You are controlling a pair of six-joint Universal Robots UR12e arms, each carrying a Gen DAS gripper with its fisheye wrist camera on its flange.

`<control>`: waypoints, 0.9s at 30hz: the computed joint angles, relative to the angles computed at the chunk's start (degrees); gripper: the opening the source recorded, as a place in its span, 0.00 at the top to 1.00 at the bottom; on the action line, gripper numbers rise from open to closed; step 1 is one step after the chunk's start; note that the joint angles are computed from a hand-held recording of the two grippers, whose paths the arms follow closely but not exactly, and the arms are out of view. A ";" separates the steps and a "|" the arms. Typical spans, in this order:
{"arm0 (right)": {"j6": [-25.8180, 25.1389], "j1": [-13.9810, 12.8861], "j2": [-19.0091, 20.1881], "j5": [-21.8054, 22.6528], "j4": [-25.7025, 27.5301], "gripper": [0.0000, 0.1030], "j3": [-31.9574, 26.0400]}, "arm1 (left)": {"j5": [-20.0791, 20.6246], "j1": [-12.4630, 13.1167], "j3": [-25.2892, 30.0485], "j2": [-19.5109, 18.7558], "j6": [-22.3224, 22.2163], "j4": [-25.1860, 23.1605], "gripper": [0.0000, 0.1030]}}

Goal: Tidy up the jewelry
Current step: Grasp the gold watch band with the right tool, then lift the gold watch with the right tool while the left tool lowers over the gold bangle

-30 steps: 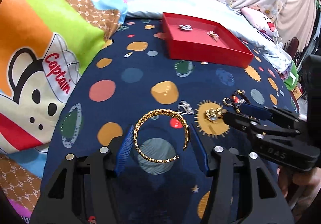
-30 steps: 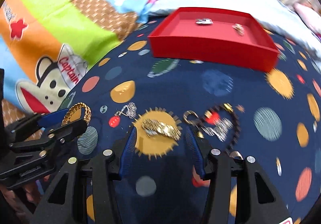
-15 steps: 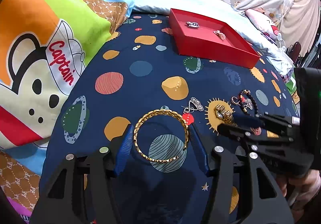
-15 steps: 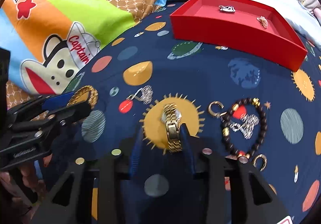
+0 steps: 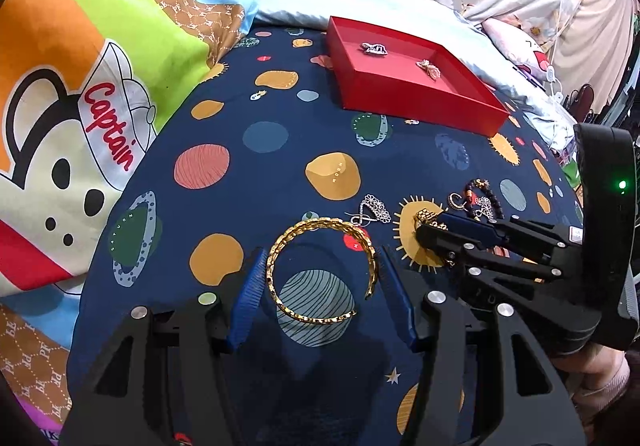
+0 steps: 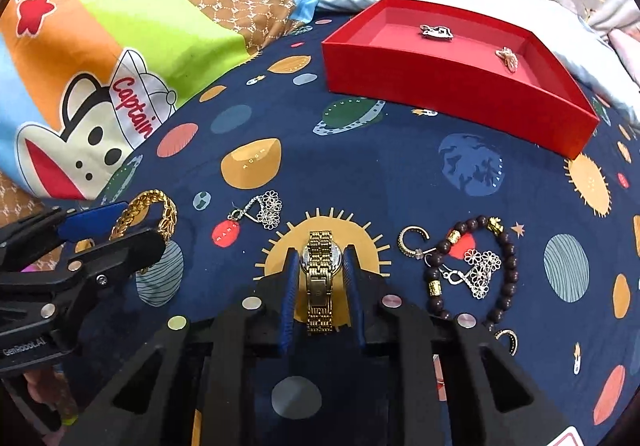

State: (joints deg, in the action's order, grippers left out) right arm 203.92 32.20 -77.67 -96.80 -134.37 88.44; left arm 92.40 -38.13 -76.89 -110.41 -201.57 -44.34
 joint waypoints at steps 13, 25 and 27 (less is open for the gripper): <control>4.43 -0.45 -2.97 -1.07 -4.29 0.89 2.80 | -0.47 -0.22 0.48 -0.03 0.49 1.14 0.47; 5.36 -1.26 -3.92 1.65 -4.99 0.89 4.37 | -0.67 -0.61 1.16 -0.38 0.78 1.13 0.47; 5.50 -1.46 -3.98 2.36 -4.66 0.89 4.64 | -0.74 -0.62 1.15 -0.36 0.89 1.06 0.47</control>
